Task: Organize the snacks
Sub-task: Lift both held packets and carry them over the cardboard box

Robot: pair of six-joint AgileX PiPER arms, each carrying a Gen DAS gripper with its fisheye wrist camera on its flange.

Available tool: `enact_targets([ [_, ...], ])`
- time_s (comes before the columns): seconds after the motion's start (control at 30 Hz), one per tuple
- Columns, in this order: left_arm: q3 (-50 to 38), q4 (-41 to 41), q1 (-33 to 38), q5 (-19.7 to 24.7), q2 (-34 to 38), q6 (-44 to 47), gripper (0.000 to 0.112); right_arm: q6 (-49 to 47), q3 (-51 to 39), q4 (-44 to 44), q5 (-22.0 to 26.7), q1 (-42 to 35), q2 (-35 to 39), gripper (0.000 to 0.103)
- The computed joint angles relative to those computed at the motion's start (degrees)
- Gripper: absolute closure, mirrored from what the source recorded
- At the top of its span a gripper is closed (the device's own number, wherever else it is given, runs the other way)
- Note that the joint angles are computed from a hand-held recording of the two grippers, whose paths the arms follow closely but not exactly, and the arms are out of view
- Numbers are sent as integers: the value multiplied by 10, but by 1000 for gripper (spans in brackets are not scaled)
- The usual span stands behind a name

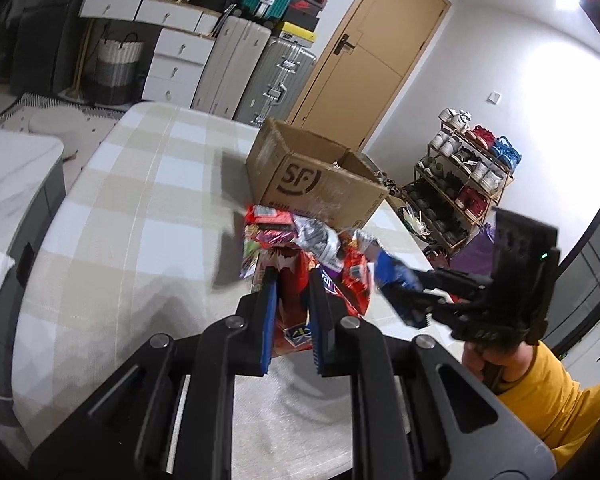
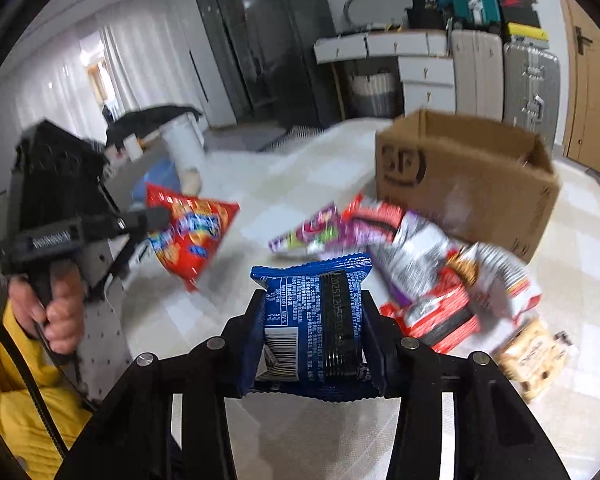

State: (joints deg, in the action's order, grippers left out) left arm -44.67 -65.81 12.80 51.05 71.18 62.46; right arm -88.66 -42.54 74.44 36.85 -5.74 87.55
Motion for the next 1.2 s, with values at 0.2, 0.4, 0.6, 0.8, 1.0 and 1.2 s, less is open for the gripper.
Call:
enact_targets([
  [0.2,-56,22,-49,-9,-21,-52,101,59,-7,-28,65,-54,-101,59],
  [0.4,-124,46,-93,-10,-34,-117,101,122,-47,-53,127,-103,-171,59],
  [0.6,-209,94,-143,-15,-36,-199,101,186,-120,-71,195,-156,-210,59],
  [0.8,-316,174,-188,-35,-15,-324,100,253,-219,-92,231,-173,-198,59],
  [1.0,-450,243,-216,-34,56,-417,100,325,-335,-104,256,-172,-149,59],
  [1.2,-592,314,-248,-11,137,-490,100,412,-486,-153,253,-142,-67,59],
])
